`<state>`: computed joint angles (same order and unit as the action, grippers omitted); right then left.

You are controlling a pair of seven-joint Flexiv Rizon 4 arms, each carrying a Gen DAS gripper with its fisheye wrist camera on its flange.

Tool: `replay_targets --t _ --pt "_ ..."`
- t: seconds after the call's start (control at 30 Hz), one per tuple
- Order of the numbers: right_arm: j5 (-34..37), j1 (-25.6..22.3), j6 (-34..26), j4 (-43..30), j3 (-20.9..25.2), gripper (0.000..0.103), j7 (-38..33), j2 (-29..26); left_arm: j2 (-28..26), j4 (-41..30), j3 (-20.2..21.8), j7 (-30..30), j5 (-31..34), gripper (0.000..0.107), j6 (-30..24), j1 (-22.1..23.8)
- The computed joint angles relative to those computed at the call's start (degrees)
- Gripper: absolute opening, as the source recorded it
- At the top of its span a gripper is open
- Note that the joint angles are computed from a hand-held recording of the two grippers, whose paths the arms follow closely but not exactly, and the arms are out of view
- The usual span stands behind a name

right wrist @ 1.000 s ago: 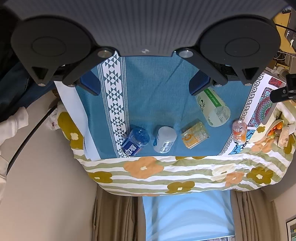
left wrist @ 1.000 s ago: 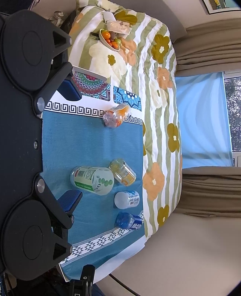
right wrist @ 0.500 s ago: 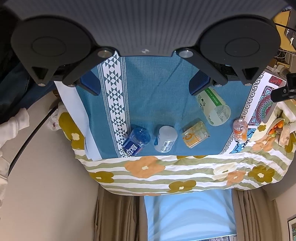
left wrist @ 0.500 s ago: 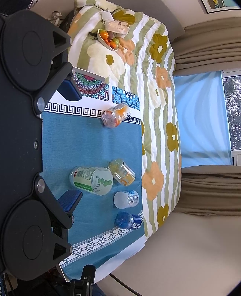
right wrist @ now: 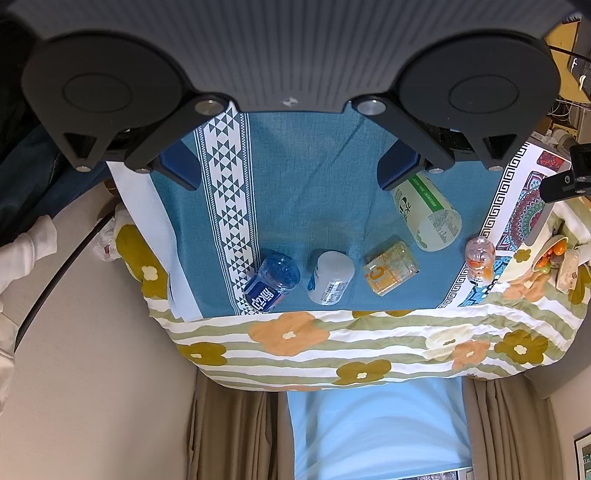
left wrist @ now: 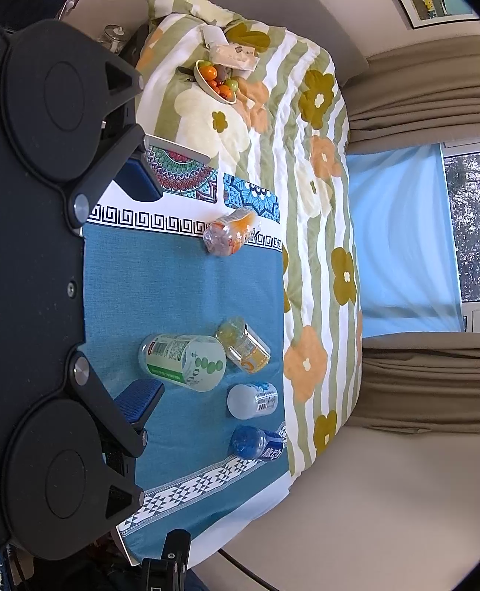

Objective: Flip cup upright

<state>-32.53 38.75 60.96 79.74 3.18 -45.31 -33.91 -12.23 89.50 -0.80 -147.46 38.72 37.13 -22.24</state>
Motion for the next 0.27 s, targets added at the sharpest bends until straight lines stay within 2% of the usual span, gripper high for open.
replay_targets --t 0.27 --pt "0.1 0.0 -0.1 -0.1 0.0 0.103 0.0 0.0 0.4 0.9 0.0 -1.1 0.3 0.103 1.0 0.0"
